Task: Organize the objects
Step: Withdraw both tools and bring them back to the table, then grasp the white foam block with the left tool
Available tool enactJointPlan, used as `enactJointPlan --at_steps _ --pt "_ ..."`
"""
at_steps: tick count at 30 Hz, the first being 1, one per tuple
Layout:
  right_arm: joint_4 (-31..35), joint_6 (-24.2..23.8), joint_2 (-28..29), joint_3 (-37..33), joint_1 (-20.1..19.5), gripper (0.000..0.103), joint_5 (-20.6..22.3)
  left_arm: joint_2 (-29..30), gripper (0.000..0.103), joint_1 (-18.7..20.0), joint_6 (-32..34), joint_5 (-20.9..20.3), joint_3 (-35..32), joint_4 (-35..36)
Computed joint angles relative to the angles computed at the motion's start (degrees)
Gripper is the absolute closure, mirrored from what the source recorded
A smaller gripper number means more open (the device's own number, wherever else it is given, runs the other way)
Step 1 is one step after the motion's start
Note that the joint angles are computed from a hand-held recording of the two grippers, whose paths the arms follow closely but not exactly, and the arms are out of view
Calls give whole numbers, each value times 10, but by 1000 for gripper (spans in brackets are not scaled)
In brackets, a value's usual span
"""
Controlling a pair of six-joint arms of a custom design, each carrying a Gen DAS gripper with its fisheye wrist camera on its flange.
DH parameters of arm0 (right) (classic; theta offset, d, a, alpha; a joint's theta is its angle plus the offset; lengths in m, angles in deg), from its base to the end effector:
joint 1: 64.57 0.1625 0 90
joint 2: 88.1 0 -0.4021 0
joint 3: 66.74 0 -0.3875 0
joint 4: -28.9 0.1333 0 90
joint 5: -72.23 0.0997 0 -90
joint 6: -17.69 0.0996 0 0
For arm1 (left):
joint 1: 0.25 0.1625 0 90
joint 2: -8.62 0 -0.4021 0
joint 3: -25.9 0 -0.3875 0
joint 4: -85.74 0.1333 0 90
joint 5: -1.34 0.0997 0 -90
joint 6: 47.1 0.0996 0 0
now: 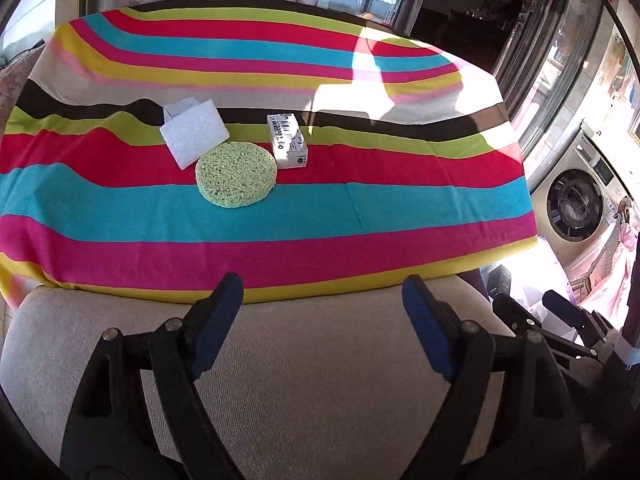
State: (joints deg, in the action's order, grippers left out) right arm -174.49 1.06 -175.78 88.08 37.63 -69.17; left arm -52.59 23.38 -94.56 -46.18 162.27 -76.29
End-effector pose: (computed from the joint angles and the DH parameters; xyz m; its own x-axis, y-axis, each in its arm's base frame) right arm 0.1135 -0.2626 0.2363 -0.6568 0.2090 0.7246 -0.3487 0.7678 -0.5375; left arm -0.2755 -0.3394 0.0615 -0.8510 0.1719 -0.4961 0.4256 0.7793 -0.4599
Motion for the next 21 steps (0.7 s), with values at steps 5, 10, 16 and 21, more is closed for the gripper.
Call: enactJointPlan --at_steps 5,10,16,21 --pt "11 0 22 -14 4 21 20 -19 19 20 1 -10 9 -9" --pt "21 1 40 -27 5 21 38 -42 19 41 10 -13 18 -23" --pt "13 -7 65 -45 3 21 64 -60 13 87 28 -9 13 -75" --pt "-16 -14 118 -74 19 21 69 -44 12 143 27 -9 -23 -107"
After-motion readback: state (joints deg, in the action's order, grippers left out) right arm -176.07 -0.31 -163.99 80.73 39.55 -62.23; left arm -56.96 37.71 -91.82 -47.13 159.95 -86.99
